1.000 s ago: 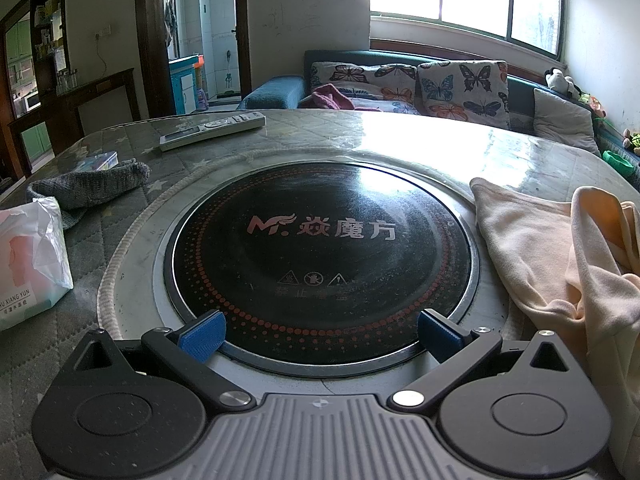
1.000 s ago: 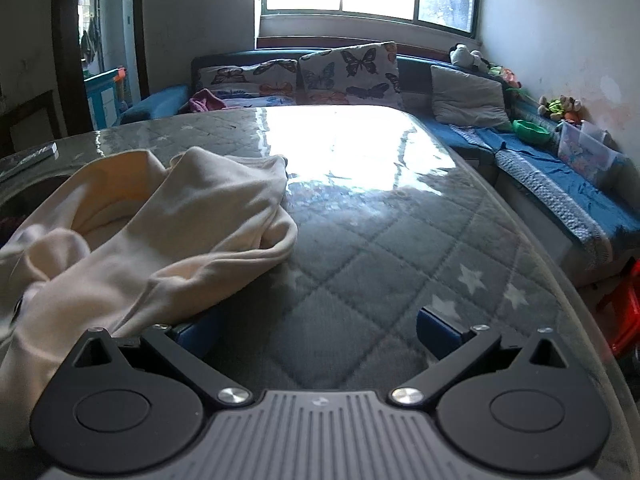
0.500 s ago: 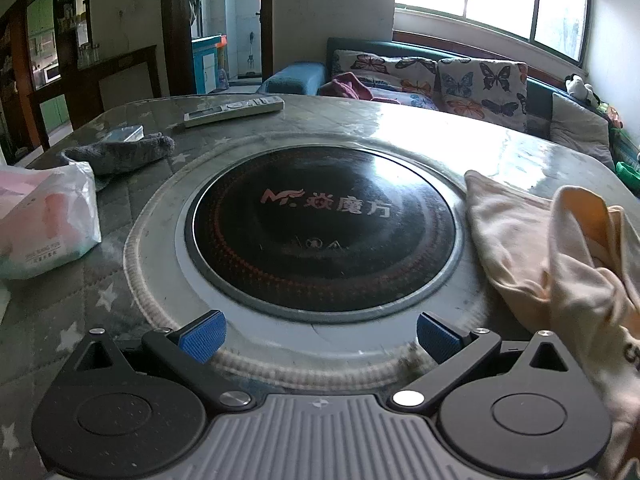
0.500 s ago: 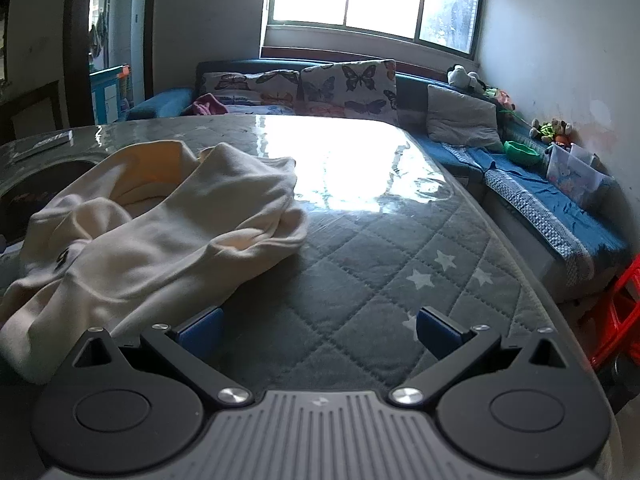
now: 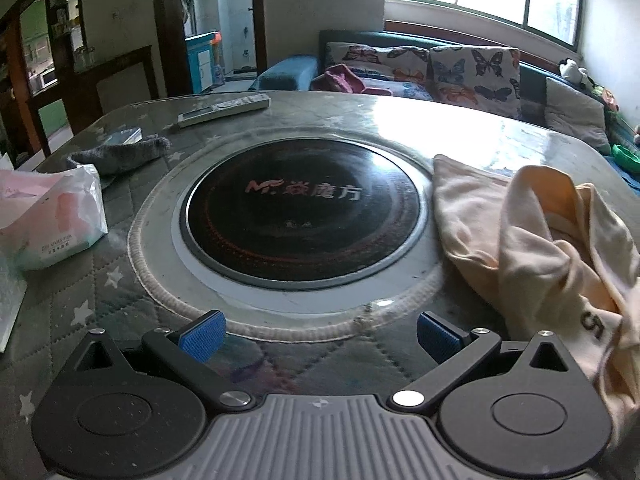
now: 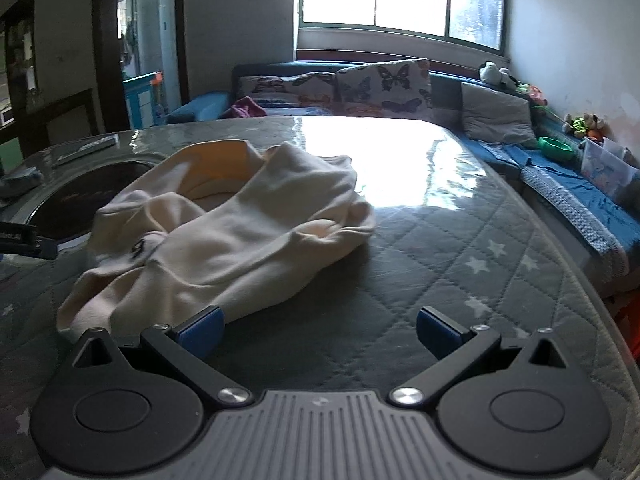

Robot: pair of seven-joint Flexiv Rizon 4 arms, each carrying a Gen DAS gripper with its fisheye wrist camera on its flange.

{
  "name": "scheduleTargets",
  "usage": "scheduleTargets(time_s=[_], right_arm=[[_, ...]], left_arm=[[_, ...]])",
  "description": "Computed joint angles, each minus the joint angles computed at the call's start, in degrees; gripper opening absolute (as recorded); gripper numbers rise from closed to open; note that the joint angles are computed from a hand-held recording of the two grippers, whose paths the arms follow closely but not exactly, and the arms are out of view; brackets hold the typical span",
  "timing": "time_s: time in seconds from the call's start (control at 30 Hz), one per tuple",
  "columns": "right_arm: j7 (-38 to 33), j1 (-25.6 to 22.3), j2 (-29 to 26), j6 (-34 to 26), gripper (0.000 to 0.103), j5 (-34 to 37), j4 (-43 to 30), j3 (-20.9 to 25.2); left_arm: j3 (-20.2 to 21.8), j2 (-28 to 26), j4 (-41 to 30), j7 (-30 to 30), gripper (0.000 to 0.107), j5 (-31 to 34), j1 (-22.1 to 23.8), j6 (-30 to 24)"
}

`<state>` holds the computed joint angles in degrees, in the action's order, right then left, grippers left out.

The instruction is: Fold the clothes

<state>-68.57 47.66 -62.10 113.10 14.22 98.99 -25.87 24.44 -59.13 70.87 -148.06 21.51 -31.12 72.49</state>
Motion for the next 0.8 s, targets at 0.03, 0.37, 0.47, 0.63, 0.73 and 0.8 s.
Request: scheduleTargets(time_s=[0.03, 0.37, 0.47, 0.63, 0.73, 0.8], right_arm=[[-0.1, -0.1, 0.1, 0.0, 0.103, -0.3, 0.0, 0.3], [-2.8, -2.0, 1.4, 1.2, 0.103, -2.7, 0.1, 4.3], [-3.6, -3.0, 1.9, 1.6, 0.103, -3.5, 0.1, 6.0], [-4.7, -3.9, 2.3, 1.5, 0.103, -4.3, 0.0, 7.7], [-4.9, -4.7, 2.6, 1.4, 0.103, -4.9, -0.3, 8.7], [-5.0, -5.1, 2.6, 1.3, 0.103, -5.2, -0.5, 9.2]], left_arm=[[-0.4, 0.1, 0.0, 0.4, 0.103, -0.1, 0.1, -0.3], [-2.2, 0.7, 0.2, 3.4, 0.103, -0.3, -0.3, 0.0], [-2.5, 0.7, 0.1, 4.2, 0.103, -0.5, -0.3, 0.1], [-3.2, 0.6, -0.2, 5.6, 0.103, -1.2, -0.1, -0.3], [-3.3, 0.5, -0.3, 6.2, 0.103, -1.4, -0.2, -0.3], [-3.3, 0.5, -0.4, 6.5, 0.103, -1.5, -0.3, -0.2]])
